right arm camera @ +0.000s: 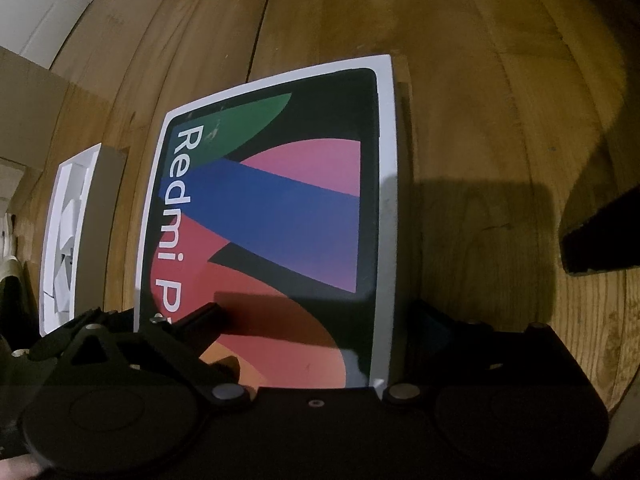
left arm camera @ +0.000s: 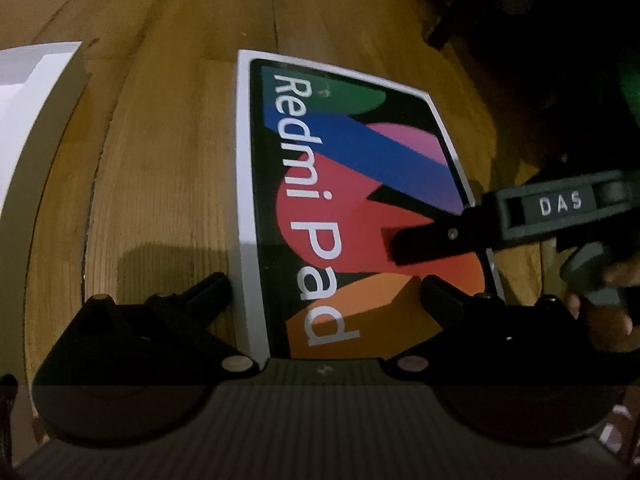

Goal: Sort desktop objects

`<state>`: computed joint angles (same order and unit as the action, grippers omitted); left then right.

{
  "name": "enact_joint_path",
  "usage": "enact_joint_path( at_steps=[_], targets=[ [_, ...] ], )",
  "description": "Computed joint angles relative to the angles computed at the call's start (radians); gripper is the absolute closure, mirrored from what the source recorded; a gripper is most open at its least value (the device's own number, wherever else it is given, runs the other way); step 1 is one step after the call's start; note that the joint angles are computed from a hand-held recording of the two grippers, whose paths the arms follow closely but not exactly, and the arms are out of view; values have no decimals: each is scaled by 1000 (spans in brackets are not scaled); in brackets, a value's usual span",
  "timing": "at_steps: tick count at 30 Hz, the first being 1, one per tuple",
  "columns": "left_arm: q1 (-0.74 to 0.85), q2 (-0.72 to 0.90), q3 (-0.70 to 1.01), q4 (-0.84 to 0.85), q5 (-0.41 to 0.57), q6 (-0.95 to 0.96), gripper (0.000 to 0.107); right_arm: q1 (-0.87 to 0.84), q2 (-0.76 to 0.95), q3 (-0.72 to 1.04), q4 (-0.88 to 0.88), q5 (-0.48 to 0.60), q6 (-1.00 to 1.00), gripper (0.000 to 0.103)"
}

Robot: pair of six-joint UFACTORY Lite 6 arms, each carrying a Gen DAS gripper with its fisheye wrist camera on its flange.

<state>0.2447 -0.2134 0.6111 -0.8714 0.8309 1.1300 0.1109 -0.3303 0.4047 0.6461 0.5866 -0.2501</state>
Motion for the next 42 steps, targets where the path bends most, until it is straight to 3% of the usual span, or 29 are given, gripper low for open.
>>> enact_joint_path(
  at_steps=[23, 27, 35, 42],
  targets=[
    [65, -81, -125, -171, -19, 173, 4, -7, 17, 26, -20, 15, 11, 0],
    [81, -63, -120, -194, -3, 200, 4, 51, -55, -21, -50, 5, 115, 0],
    [57, 8, -26, -91, 35, 134, 4, 59, -63, -28, -53, -1, 120, 0],
    [-19, -74, -80, -69, -56, 66, 4, 112, -91, -18, -128, -8, 201, 2]
  ],
)
